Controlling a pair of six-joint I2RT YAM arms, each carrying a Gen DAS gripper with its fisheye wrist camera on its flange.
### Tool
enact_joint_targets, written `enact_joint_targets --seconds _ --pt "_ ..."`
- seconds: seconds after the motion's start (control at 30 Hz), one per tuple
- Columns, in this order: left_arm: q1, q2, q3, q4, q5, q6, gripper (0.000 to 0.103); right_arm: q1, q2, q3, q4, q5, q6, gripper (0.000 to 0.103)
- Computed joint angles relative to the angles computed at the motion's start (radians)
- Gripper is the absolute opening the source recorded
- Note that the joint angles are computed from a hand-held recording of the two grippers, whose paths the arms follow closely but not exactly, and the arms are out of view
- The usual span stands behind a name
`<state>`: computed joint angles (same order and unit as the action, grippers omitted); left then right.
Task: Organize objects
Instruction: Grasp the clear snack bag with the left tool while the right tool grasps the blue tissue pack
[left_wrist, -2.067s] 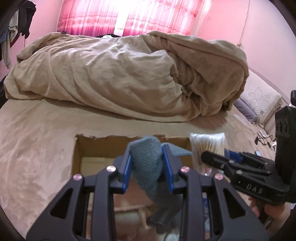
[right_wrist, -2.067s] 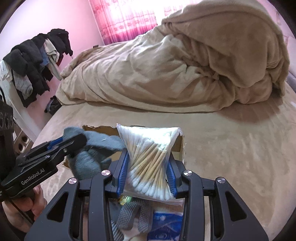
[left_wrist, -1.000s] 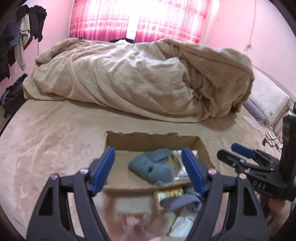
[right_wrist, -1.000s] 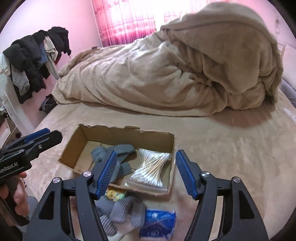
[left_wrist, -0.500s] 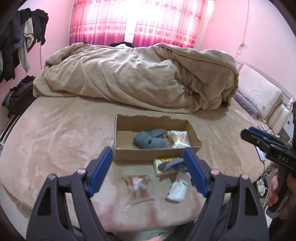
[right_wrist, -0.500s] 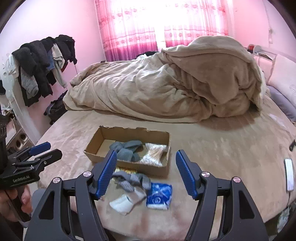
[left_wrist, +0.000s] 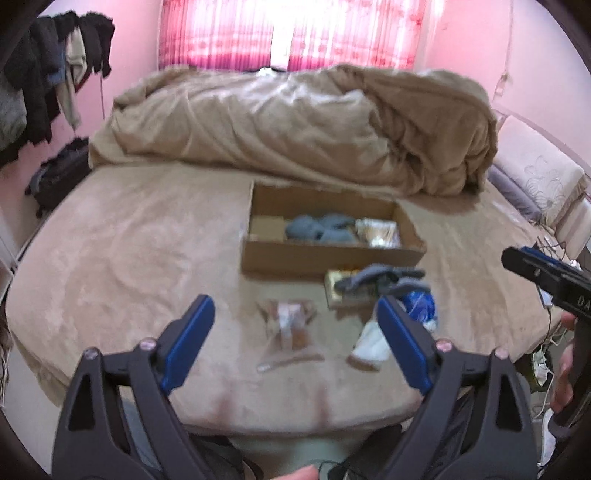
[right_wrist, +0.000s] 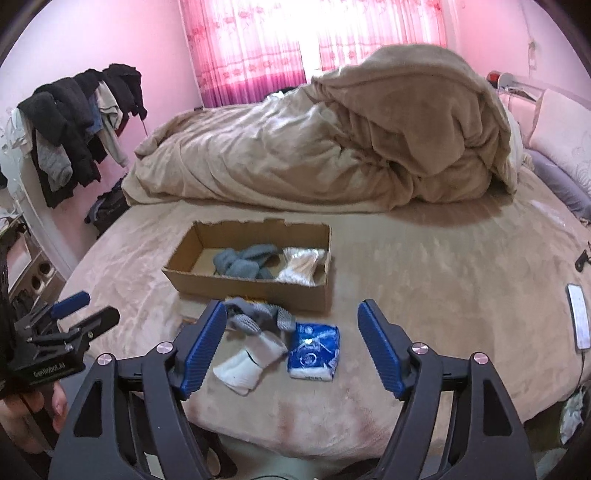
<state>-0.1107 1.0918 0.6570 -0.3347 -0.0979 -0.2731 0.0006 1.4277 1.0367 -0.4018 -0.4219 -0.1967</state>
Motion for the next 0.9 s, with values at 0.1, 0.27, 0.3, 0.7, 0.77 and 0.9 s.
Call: enact_joint_targets --seconds 0.1,0.27,0.3,0.7,0.77,0.9 --pt "0.017 0.043 -0.032 0.048 0.042 -0.002 0.091 0.007 0.047 -0.019 0.035 0.025 -0.004 0.077" --pt "0.018 0.152 -0.049 0.135 0.054 -0.003 0.091 0.014 0.142 -0.036 0.086 0.06 -0.018 0.077" --pt "0.016 0.19 -0.047 0.157 0.056 -0.003 0.091 0.014 0.161 -0.034 0.094 0.063 -0.02 0.077" --pt "0.023 0.47 0.015 0.305 0.062 0.026 0.091 0.045 0.395 0.032 0.156 0.105 -0.013 0.077" --pt "0.029 0.512 0.034 0.317 0.065 0.033 0.091 0.055 0.431 0.049 0.162 0.111 -0.01 0.077" --pt "0.039 0.593 0.068 0.335 0.072 0.04 0.091 0.067 0.495 0.091 0.162 0.122 -0.004 0.077"
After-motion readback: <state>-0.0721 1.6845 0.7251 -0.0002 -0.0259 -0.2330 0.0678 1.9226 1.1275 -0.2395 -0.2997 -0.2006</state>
